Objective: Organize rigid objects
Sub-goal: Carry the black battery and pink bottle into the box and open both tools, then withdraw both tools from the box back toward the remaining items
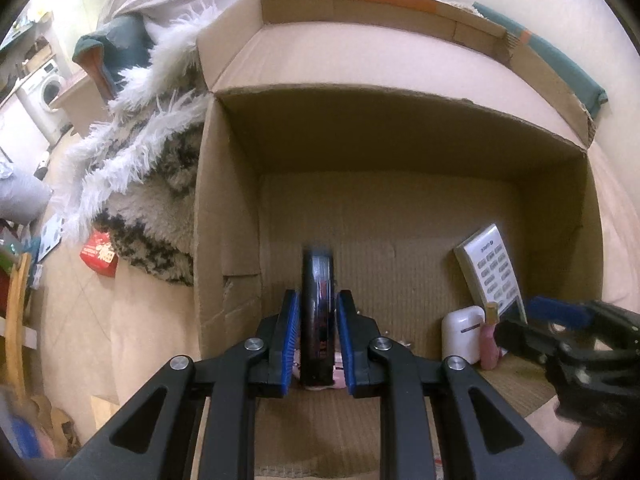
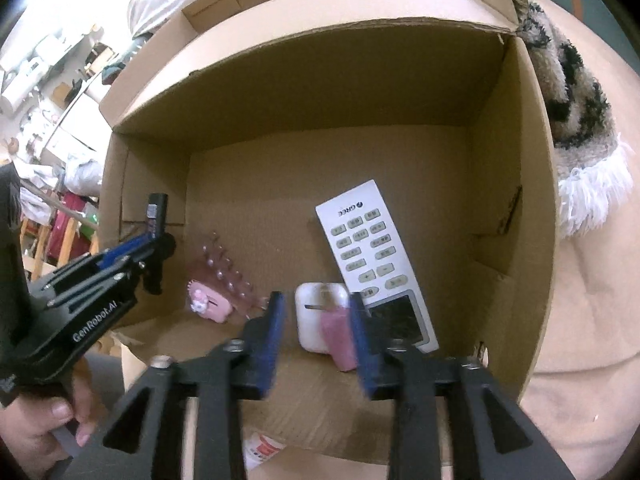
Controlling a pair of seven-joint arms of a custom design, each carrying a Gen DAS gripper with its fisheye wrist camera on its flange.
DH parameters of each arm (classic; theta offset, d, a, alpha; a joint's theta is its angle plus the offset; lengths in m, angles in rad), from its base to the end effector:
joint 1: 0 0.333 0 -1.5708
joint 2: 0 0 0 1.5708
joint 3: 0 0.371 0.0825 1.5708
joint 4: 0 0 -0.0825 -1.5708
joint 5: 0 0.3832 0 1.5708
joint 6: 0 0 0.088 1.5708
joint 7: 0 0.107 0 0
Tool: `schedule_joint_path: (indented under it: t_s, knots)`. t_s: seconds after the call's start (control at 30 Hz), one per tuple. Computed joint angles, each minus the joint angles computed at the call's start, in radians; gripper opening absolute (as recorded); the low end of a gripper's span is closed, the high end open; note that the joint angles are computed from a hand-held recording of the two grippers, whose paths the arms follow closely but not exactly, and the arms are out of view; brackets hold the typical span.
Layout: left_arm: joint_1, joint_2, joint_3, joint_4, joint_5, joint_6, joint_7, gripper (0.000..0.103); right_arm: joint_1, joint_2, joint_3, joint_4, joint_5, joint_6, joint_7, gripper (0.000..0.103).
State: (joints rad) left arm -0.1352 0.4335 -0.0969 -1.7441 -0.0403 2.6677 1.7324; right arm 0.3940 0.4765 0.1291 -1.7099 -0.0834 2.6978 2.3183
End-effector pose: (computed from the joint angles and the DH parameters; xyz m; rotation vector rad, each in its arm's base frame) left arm 0.7037 -0.1543 0.4324 -1.6108 2.2865 -0.5761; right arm 0.6411 0.3547 0.4231 -1.6762 2.0259 -0.1042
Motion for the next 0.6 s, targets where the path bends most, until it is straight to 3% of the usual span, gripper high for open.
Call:
schedule_joint_path:
  t_s: [0.03,0.17,0.23,0.27,0.37,0.6]
  knots:
    - [0.001,0.000,-0.001,0.001,-0.001,0.002,0.003,0.017,-0.014,-0.003,0.015,-0.012,0.019,0.030,-0.013,0.072]
    - [-0.003,-0.009,0.003,-0.002,0.007,0.000,0.005,0.022,0.013,-0.011,-0.017,-0.018,-0.016,0.050,0.020,0.076]
    - [-0.010,-0.015,0.009,-0.008,0.019,0.003,-0.005,0.034,0.013,-0.012,-0.017,-0.024,-0.025,0.078,0.026,0.081]
    - [-0.013,-0.019,0.013,-0.010,0.023,0.008,-0.013,0.048,0.016,-0.012,-0.021,-0.027,-0.031,0.090,0.032,0.082]
    - [0.018,-0.024,-0.025,-0.009,-0.035,-0.001,0.023,0.058,0.022,-0.014,-0.028,-0.030,-0.050,0.100,0.048,0.083]
    - [-0.008,-0.026,-0.001,-0.006,-0.002,-0.018,-0.001,0.062,0.019,-0.019,-0.027,-0.030,-0.066,0.089,0.054,0.084]
